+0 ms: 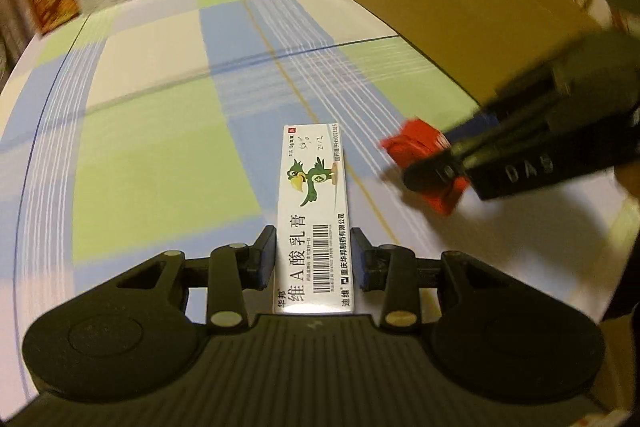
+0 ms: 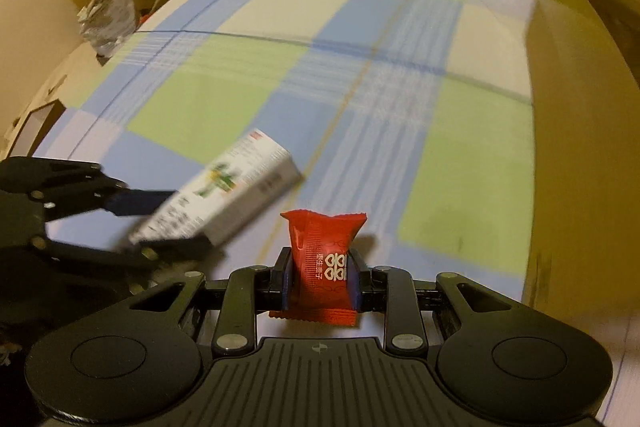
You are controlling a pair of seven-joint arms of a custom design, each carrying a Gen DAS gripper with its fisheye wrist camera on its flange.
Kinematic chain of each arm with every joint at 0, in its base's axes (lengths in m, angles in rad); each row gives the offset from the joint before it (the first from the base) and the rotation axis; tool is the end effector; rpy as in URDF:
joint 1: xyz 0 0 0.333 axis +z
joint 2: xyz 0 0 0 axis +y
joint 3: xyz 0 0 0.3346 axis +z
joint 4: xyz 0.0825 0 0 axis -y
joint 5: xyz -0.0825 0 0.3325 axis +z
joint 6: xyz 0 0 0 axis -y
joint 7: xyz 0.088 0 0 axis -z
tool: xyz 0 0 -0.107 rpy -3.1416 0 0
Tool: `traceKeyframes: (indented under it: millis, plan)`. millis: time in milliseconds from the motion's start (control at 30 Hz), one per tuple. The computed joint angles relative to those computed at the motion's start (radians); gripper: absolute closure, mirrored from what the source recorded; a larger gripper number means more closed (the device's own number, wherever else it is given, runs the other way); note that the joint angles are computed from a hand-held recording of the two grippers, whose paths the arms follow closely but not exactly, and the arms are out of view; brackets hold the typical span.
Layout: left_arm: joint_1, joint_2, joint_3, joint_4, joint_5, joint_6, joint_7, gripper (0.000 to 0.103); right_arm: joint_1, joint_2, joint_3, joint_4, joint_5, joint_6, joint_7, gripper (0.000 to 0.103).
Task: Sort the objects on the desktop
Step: 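Lift the candy packet and medicine box and carry them over the cardboard box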
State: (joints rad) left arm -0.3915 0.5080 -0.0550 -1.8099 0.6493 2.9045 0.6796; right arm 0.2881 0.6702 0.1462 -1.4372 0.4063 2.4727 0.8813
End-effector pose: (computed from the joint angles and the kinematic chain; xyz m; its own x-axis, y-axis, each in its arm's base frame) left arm 0.5812 -0.3126 0.3718 -0.1491 -0.9867 0.0647 -0.7993 0.0817 -0.5953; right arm 0.6649 0.2777 0.3797 0.7358 -0.6605 -0.1493 -0.6371 -0.6007 -0.4830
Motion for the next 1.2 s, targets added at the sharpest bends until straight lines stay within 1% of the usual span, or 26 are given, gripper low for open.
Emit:
traceKeyframes:
  millis: [33, 100, 133, 167, 233, 300, 400, 533, 700, 767, 867, 1000, 1067, 1200]
  plan:
    - [-0.029, -0.018, 0.03, -0.028, 0.022, 0.012, -0.052, 0.07, -0.013, -0.019, 0.014, -0.051, 0.027, 0.041, -0.022, 0.078]
    - [-0.09, -0.045, 0.099, -0.074, 0.095, 0.048, -0.186, 0.07, -0.038, -0.047, 0.047, -0.135, 0.082, 0.137, -0.084, 0.075]
    - [-0.115, -0.055, 0.132, -0.092, 0.14, 0.073, -0.259, 0.07, -0.048, -0.06, 0.064, -0.177, 0.112, 0.194, -0.12, 0.069]
    - [-0.13, -0.058, 0.156, -0.104, 0.175, 0.102, -0.329, 0.07, -0.056, -0.07, 0.079, -0.211, 0.138, 0.246, -0.151, 0.059]
    - [-0.148, -0.067, 0.18, -0.119, 0.233, 0.121, -0.421, 0.07, -0.078, -0.078, 0.114, -0.257, 0.191, 0.324, -0.209, 0.047]
    - [-0.156, -0.067, 0.186, -0.114, 0.291, 0.11, -0.471, 0.07, -0.108, -0.074, 0.157, -0.28, 0.24, 0.38, -0.281, 0.047]
    - [-0.141, -0.066, 0.163, -0.106, 0.347, 0.091, -0.501, 0.07, -0.145, -0.07, 0.219, -0.308, 0.305, 0.442, -0.384, 0.047]
    - [-0.113, -0.042, 0.132, -0.068, 0.413, 0.06, -0.52, 0.069, -0.17, -0.055, 0.267, -0.314, 0.36, 0.48, -0.483, 0.047]
    - [-0.074, -0.021, 0.092, -0.04, 0.447, 0.05, -0.513, 0.068, -0.202, -0.051, 0.316, -0.335, 0.428, 0.522, -0.579, 0.048]
    - [-0.069, -0.015, 0.087, -0.034, 0.46, 0.046, -0.507, 0.068, -0.209, -0.052, 0.328, -0.34, 0.456, 0.534, -0.601, 0.049]
    - [-0.062, -0.009, 0.077, -0.028, 0.462, 0.033, -0.491, 0.068, -0.209, -0.054, 0.332, -0.341, 0.483, 0.534, -0.624, 0.054]
    - [-0.065, -0.004, 0.079, -0.019, 0.482, 0.026, -0.512, 0.068, -0.202, -0.056, 0.331, -0.34, 0.512, 0.533, -0.651, 0.058]
    - [-0.067, -0.002, 0.081, -0.017, 0.495, 0.023, -0.528, 0.068, -0.201, -0.058, 0.333, -0.343, 0.53, 0.54, -0.668, 0.062]
    - [-0.063, -0.002, 0.074, -0.015, 0.508, 0.017, -0.539, 0.068, -0.186, -0.061, 0.317, -0.342, 0.55, 0.543, -0.671, 0.066]
